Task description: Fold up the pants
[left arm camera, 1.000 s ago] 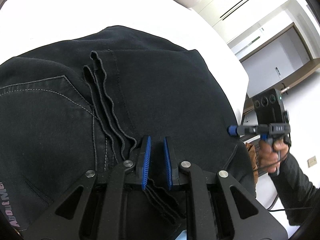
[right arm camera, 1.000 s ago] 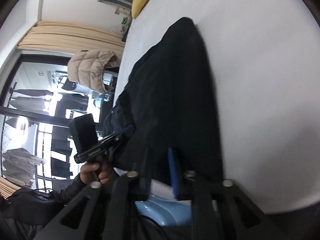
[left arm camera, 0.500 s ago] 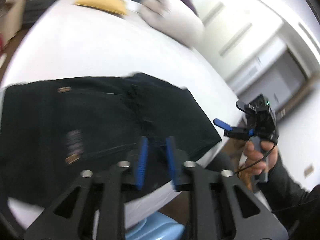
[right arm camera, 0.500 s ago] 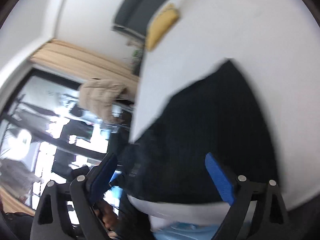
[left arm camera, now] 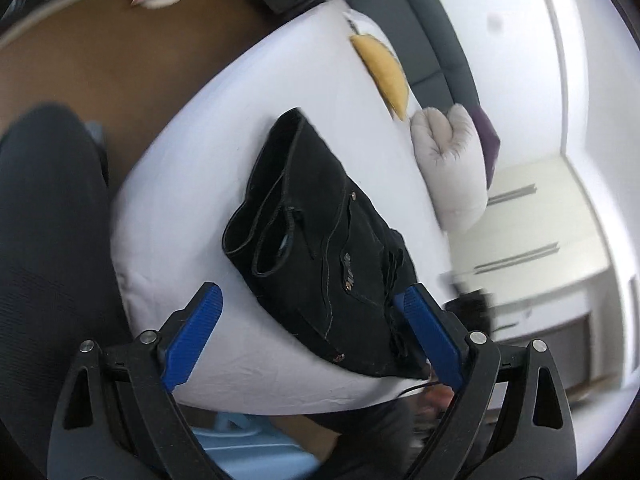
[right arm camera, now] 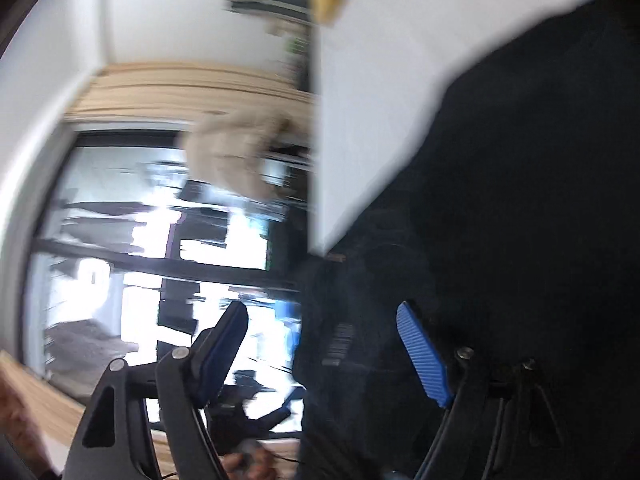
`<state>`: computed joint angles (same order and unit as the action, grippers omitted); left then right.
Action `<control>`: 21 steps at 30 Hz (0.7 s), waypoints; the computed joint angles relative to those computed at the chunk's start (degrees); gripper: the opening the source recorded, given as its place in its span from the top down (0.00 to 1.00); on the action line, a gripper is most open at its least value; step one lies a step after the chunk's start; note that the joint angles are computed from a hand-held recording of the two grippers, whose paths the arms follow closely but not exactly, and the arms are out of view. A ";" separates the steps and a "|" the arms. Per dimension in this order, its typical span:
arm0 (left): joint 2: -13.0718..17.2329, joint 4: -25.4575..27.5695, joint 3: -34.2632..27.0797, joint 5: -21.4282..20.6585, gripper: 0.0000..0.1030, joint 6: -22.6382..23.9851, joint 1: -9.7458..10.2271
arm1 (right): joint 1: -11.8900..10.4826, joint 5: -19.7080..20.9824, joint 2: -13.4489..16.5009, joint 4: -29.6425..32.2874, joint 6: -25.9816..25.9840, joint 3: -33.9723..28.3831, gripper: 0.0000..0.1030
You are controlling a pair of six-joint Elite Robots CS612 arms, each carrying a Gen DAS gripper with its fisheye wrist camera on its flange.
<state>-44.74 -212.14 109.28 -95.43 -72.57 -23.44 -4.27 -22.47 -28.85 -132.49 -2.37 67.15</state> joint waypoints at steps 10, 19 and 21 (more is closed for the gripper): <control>5.82 -4.62 -4.61 -1.94 0.11 -8.68 0.84 | -0.20 -3.05 0.24 3.34 -1.28 -0.47 0.52; 9.23 -4.72 -9.40 -5.13 0.68 -13.90 1.60 | 1.03 -1.78 -0.17 10.55 -6.03 -2.79 0.47; 9.38 -3.38 -10.18 -5.49 0.70 -13.79 1.75 | 1.41 -3.06 -0.31 13.20 -7.71 -3.99 0.45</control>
